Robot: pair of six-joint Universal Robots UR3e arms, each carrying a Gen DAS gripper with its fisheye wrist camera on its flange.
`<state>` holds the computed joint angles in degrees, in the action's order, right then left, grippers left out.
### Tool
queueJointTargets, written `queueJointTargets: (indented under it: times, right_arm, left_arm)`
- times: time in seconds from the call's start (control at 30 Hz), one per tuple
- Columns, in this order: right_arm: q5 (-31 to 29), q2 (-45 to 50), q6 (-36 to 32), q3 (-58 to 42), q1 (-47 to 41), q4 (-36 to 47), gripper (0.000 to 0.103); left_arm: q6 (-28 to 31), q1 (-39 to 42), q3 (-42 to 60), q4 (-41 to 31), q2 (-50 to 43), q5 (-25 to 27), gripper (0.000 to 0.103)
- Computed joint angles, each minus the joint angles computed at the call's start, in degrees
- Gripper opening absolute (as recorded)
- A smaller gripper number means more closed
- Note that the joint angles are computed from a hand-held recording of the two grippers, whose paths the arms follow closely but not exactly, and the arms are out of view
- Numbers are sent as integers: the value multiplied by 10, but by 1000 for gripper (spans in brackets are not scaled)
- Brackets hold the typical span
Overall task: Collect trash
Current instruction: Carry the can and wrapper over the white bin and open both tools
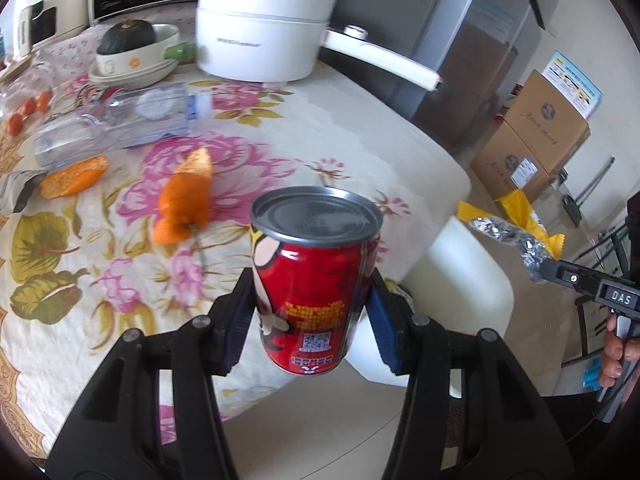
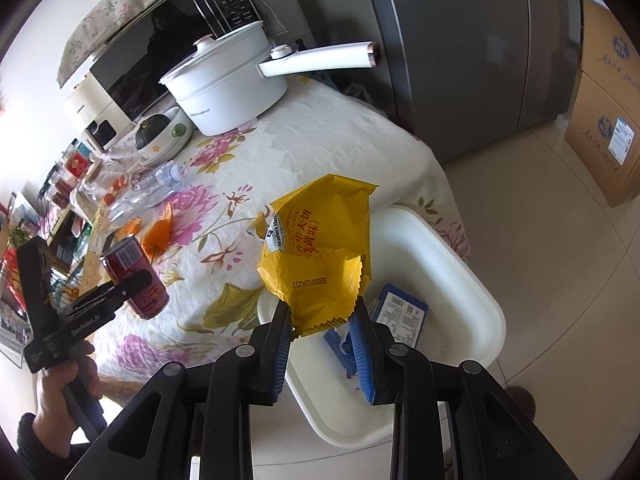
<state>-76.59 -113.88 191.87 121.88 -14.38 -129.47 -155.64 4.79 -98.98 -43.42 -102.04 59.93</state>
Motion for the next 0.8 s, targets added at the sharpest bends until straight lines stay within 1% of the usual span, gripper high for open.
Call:
queueJointTargets:
  times: [0.17, 0.43, 0.57, 0.7, 0.77, 0.8]
  right_arm:
    - [13, -48, -32, 32, -46, 35, 29]
    - [40, -136, -112, 77, -148, 121, 29]
    - [44, -160, -144, 85, -183, 157, 29]
    - [35, -158, -155, 86, -183, 165, 29]
    - [28, -151, -156, 87, -175, 161, 29]
    - [25, -147, -155, 86, -169, 159, 29]
  left_arm:
    - [-9, -41, 7, -4, -5, -4, 55]
    - [-32, -111, 23, 2, -29, -5, 55]
    - [-44, -146, 33, 9, -50, -6, 55]
    - [-58, -179, 48, 10, -75, 5, 55]
    - [-60, -188, 66, -9, -88, 5, 56]
    - [-61, -190, 73, -21, -93, 5, 61]
